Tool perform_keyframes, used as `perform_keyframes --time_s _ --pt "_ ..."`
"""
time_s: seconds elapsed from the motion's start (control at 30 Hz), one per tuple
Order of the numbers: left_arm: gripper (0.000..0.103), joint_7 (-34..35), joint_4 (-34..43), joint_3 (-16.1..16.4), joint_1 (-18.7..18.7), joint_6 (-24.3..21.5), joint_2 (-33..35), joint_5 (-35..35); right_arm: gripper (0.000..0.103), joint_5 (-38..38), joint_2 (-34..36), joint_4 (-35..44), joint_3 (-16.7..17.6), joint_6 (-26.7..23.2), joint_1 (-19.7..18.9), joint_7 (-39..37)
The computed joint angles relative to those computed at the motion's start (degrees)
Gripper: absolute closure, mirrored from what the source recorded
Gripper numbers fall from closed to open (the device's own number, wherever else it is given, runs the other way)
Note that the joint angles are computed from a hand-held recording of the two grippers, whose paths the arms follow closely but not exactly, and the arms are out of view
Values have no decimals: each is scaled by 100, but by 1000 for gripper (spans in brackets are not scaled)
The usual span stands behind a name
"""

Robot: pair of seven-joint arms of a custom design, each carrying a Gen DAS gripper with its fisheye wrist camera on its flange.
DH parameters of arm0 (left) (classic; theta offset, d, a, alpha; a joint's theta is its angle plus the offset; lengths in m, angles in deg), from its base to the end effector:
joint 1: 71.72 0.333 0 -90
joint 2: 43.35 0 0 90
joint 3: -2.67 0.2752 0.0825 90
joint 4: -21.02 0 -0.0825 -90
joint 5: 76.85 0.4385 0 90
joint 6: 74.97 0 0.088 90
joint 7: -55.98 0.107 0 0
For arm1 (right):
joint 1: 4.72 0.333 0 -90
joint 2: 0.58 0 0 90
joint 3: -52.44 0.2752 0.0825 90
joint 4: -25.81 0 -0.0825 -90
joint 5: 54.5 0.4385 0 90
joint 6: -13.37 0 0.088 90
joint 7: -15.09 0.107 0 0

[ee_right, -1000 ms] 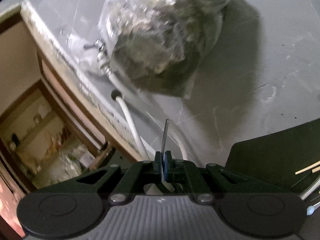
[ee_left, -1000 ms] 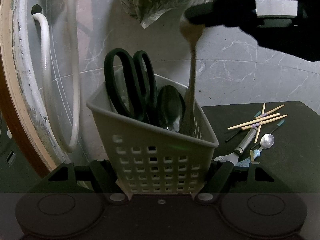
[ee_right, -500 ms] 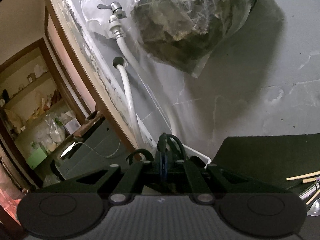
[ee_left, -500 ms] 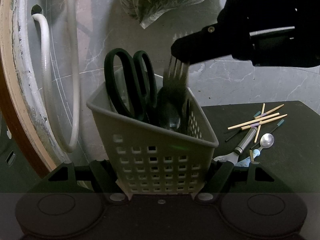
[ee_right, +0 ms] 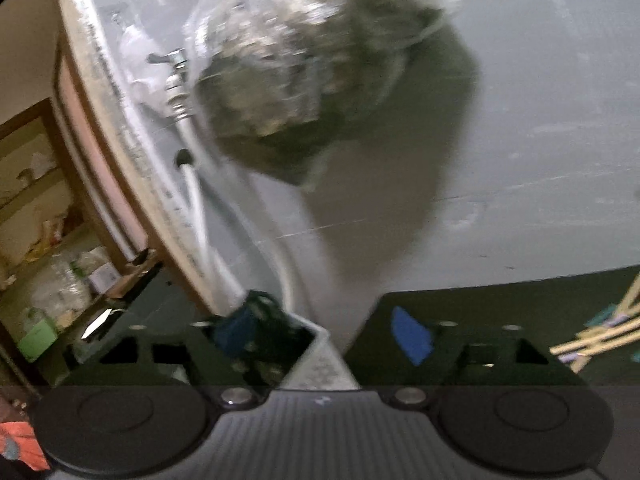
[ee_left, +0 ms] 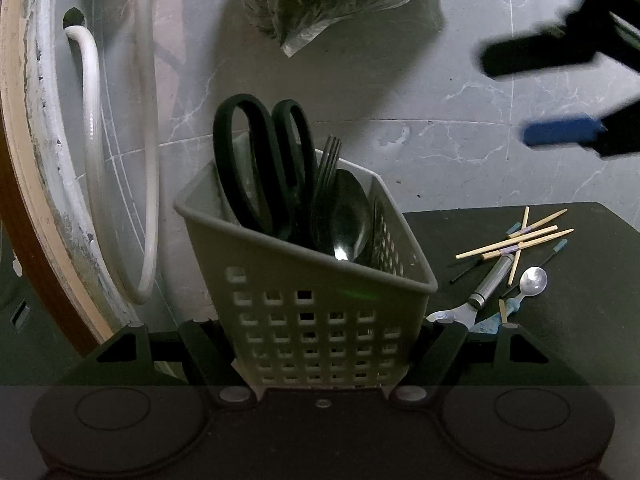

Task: Organize utensils
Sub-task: 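Move the right tool back toward the remaining utensils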

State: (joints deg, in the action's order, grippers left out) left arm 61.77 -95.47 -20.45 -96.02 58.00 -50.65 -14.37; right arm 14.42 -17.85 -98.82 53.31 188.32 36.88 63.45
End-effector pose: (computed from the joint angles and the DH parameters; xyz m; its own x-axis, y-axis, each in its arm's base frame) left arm 0.4247 -0.4472 0.4915 0.0424 -0.9968 -0.0679 -0.5189 0.0361 -0.8541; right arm 0.4602 0.3232 0.5612 0.5395 -0.7105 -0.4518 -0.5468 0.1124 -0.8297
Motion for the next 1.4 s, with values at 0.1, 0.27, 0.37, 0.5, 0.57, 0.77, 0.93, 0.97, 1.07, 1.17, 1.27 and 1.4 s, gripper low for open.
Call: perform_keyframes --time_s 0.1,0.27,0.37,0.5,0.57,0.77,0.93,0.97,1.07,1.17,1.27,1.4 --pt "26 20 -41 5 0 13 -40 -19 7 -998 -243 -462 301 12 -495 1034" --pt "26 58 -16 -7 7 -9 -17 -41 1 -2466 -692 -1109 614 -584 -1209 2553" --pt "26 99 9 -4 1 -29 2 -64 1 -3083 -890 -1409 622 -869 -1299 2902" --pt "26 102 60 -7 -15 -90 43 -77 1 -3876 -939 -1511 502 -1307 -1244 2964" --pt "26 80 77 -6 -29 -126 56 -71 1 -4147 -939 -1513 348 -1521 -1105 2823" --pt "26 -30 128 -15 -81 -260 109 -13 1 -4398 -598 -1015 -88 -2478 -861 1488" --pt "26 -157 135 -30 -139 -406 116 29 1 -4594 -86 -296 -51 -3352 -1063 33" --pt "26 -190 134 -37 -153 -447 113 32 1 -4581 18 -142 -46 -3521 -1091 -308" --pt "26 -264 153 -59 -196 -575 122 32 1 -4513 393 389 -21 -4078 -1176 -1375" --pt "26 -352 156 -90 -250 -728 113 20 1 -4634 810 998 116 -4703 -1323 -2167" --pt "26 -443 206 -124 -310 -905 147 26 7 -4700 1211 1581 303 -5258 -1467 -2890" --pt "26 -574 269 -140 -387 -1099 199 46 19 -4949 1736 2353 583 -5996 -1583 -3728"
